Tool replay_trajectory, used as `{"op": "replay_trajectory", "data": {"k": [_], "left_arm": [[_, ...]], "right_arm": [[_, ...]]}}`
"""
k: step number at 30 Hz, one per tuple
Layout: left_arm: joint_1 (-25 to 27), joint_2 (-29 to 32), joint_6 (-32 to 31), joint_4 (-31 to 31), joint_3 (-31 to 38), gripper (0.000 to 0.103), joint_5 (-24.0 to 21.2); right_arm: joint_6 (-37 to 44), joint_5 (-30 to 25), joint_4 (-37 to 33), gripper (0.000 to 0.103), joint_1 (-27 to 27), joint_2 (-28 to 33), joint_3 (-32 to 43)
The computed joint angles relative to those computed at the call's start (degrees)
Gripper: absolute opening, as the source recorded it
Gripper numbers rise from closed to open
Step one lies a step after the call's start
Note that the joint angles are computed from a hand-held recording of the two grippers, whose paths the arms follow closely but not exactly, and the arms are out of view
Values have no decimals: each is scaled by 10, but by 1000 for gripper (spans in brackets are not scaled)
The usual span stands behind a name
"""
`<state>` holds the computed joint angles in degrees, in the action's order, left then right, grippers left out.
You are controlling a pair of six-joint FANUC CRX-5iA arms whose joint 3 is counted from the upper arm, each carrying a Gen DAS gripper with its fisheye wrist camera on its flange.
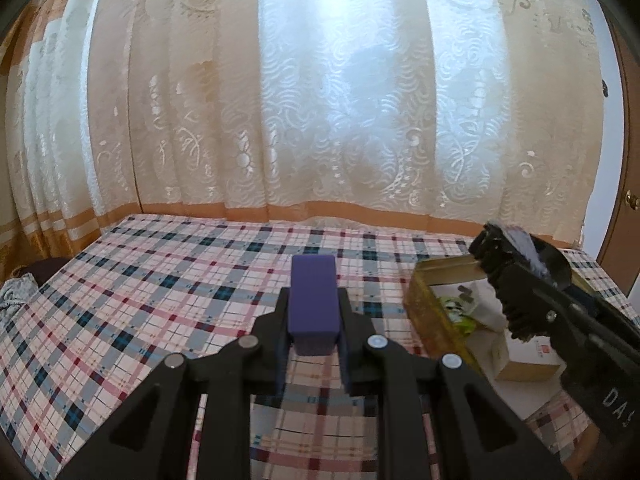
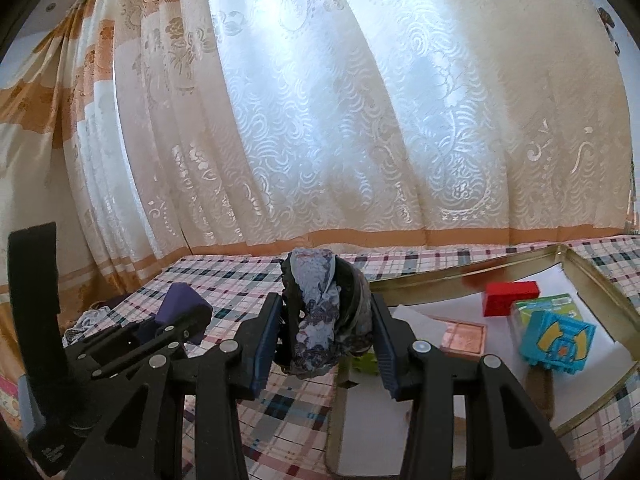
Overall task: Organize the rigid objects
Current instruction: 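Carry the purple block with the left tool while the right tool carries the cloth over the tray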
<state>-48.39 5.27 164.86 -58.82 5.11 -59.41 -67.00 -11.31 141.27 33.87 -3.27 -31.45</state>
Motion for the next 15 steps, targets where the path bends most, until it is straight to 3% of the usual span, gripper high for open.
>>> {"op": "replay_trajectory", "data": {"k": [15], "left_arm": [[-28,44,-14,-2,58,18,-8]], "right_arm": [[-37,6,44,46,-44,-41,-26]]}}
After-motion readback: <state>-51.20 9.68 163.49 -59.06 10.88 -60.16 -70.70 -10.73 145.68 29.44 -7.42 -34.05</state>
